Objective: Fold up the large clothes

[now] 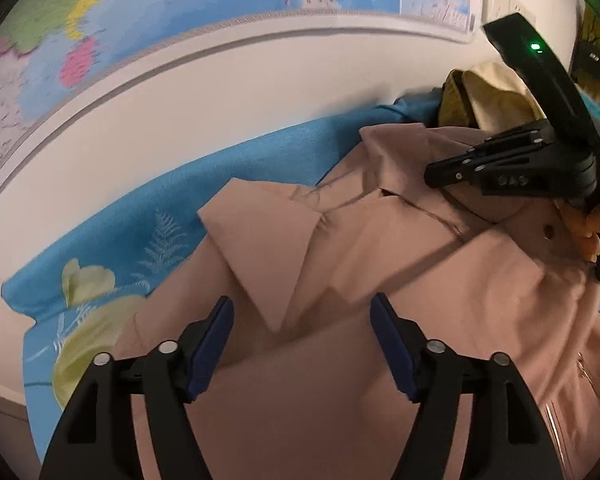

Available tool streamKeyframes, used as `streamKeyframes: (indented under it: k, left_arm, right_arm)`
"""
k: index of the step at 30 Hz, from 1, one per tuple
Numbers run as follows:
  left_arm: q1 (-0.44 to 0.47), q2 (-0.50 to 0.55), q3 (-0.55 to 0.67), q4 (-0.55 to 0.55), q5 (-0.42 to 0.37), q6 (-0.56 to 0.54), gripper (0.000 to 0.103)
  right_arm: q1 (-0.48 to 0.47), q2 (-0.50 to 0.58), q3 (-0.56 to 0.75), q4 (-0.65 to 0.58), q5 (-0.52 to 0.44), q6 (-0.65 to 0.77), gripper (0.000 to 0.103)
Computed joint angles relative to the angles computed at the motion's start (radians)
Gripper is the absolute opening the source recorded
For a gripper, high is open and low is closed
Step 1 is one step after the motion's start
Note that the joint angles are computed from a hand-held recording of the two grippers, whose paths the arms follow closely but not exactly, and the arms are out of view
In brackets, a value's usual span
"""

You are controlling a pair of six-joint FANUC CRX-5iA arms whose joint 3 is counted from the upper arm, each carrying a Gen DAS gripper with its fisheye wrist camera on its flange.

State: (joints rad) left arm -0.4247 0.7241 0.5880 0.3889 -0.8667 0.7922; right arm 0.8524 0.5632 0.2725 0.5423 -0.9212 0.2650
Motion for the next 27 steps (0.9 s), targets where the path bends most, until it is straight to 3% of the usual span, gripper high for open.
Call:
streamKeyframes:
  k: [2,4,7,9,13,17,21,27]
  left_arm:
    - [0.013,-0.044,-0.089,0.065,0.035,-0.066,0.073]
    - [0.017,-0.08,-0.157,0.104,0.065,-0.123,0.075]
    - [0.026,-0.113,-0.213,0.143,0.061,-0.133,0.075]
    - [0.036,-0.153,-0.286,0.207,0.072,-0.168,0.077]
    - [0.049,-0.293,-0.528,0.334,0.192,-0.326,0.081]
    - [0.072,-0.414,-0.714,0.408,0.281,-0.41,0.086]
    - [0.11,-0.499,-0.844,0.442,0.328,-0.385,0.087]
    - [0.184,-0.603,-1.027,0.615,0.324,-0.427,0.087]
  right_arm:
    - [0.02,-0.05,-0.077,0.067,0.06,-0.05,0.02]
    - [0.037,-0.07,-0.104,0.097,0.088,-0.048,0.029]
    - [0.054,-0.092,-0.134,0.092,0.133,-0.051,0.035]
    - [0.056,-0.135,-0.184,0.001,0.238,-0.02,0.035]
    - [0.115,-0.216,-0.311,0.078,0.28,-0.123,0.048]
    - [0.186,-0.343,-0.508,0.254,0.305,-0.337,0.055]
    - [0.275,-0.453,-0.697,0.427,0.288,-0.619,0.067]
    - [0.388,-0.527,-0.883,0.577,0.292,-1.002,0.077]
